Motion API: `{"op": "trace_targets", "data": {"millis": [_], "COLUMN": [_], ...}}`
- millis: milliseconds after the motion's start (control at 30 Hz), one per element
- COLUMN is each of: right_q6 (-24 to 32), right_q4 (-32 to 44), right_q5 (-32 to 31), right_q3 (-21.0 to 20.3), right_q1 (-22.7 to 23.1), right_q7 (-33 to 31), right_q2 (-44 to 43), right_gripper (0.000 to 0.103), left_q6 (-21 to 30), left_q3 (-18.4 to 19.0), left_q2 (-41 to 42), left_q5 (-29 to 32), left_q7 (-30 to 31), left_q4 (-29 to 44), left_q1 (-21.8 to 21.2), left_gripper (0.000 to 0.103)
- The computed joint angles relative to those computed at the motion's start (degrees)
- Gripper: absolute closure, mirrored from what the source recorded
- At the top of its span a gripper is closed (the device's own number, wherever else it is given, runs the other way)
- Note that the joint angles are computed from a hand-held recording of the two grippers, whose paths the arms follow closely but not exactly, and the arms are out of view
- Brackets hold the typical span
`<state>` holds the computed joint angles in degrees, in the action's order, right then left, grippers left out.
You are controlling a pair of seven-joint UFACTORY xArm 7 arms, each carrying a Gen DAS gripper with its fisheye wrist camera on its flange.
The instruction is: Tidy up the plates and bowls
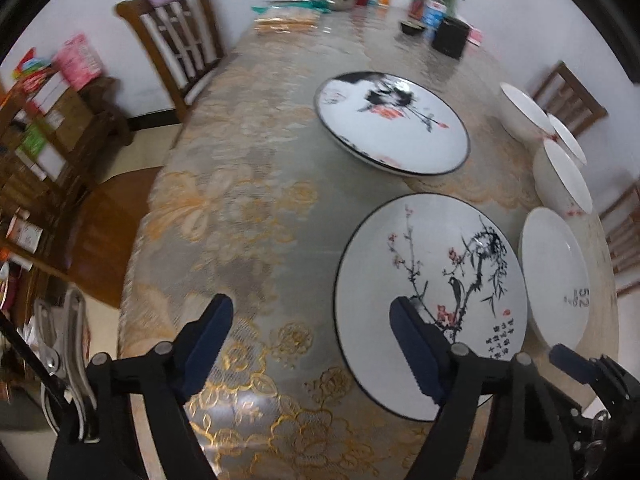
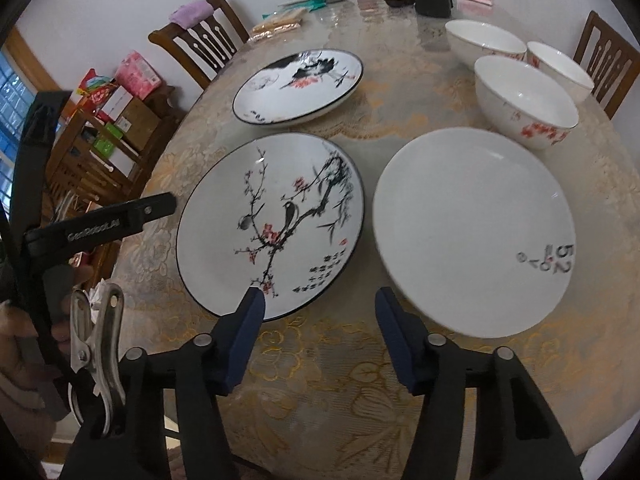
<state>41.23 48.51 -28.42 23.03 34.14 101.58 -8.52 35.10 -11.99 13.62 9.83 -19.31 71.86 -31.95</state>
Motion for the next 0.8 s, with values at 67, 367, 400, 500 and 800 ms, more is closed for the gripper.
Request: {"op": "trace_targets", "data": {"millis": [67,367,400,500,800], "right_q6": [-1.04,-4.69,-4.82,-5.28,-3.82], "right_q4": [0.18,-0.64,-0.59,-0.01,1.76], "right_q5": [-0.27,1.20,1.24,0.36,-1.10], "right_q3": [-0.19,-2.00,-2.10,-2.57,-4.58], "right_q1": [-0.19,-0.25,-0.20,-0.30,0.77], "right_q7": [0.62,3.43,3.53,3.94,4.57], "right_q2": [1.03,3.48,3.66,4.82,8.18], "right_gripper": [0.052,0.064,0.064,0.068,0.078], "left_q6": [0.08,2.09,2.26,3.56,4.83], "left_q3": [-0.39,-0.33,-0.61,-0.84,-1.68], "left_q2": [1.53,7.24,7.68,9.18,9.80], "left_q5": [-0.62,-2.58,-3.40,-4.70,-10.67], "left_q7": [2.18,6.82,7.94,10.55,14.47], "left_q4": [1.37,6.78,7.11,8.58,8.75], "left_q1": [0.24,-0.33,-0.11,-0.20,0.76], "left_gripper": [0.028,0.032,0.033,0.039,0.072]}}
